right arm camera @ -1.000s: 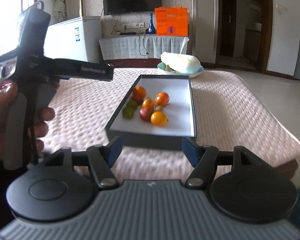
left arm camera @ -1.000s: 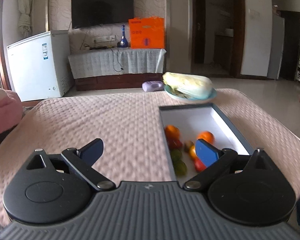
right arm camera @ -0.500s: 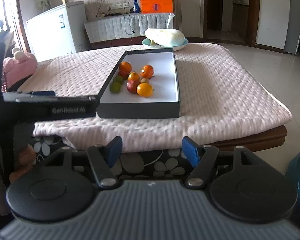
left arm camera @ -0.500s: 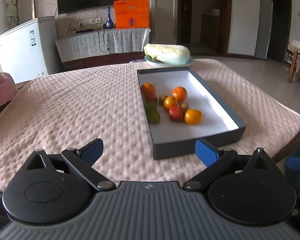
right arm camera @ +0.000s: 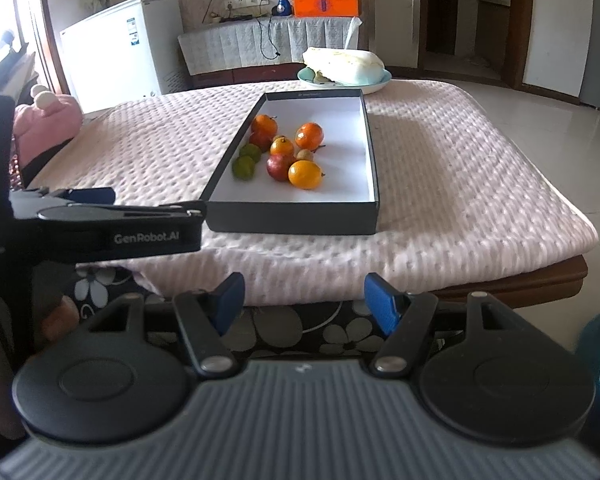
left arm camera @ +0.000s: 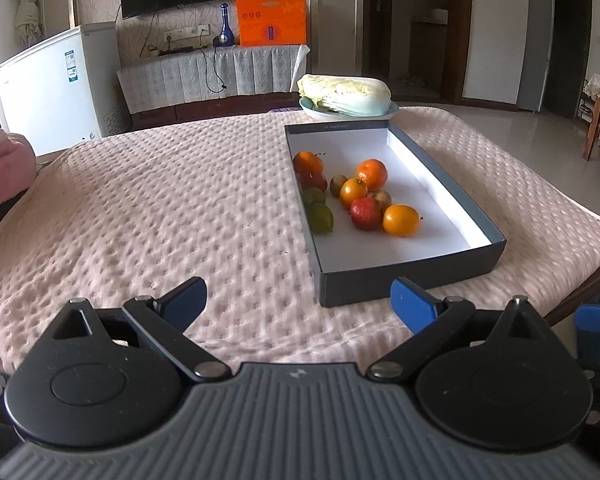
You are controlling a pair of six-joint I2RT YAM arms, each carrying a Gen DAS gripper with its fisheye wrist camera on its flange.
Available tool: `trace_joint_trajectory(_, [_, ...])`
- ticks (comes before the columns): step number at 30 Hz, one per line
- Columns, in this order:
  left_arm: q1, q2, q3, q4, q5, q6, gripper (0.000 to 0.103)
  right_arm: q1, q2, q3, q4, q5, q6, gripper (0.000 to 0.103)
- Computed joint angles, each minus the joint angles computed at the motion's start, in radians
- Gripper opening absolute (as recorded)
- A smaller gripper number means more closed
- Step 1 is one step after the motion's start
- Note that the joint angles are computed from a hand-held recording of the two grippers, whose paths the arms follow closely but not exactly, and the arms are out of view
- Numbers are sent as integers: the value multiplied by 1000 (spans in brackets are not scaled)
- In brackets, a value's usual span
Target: Organize fruits
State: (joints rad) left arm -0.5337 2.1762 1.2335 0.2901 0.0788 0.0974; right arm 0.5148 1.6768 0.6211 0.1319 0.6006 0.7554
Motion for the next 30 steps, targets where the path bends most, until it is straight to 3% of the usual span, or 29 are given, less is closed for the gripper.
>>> trace_joint_trajectory(30, [4, 11, 15, -14, 16, 4, 100, -9, 7, 11, -8, -4, -16, 68])
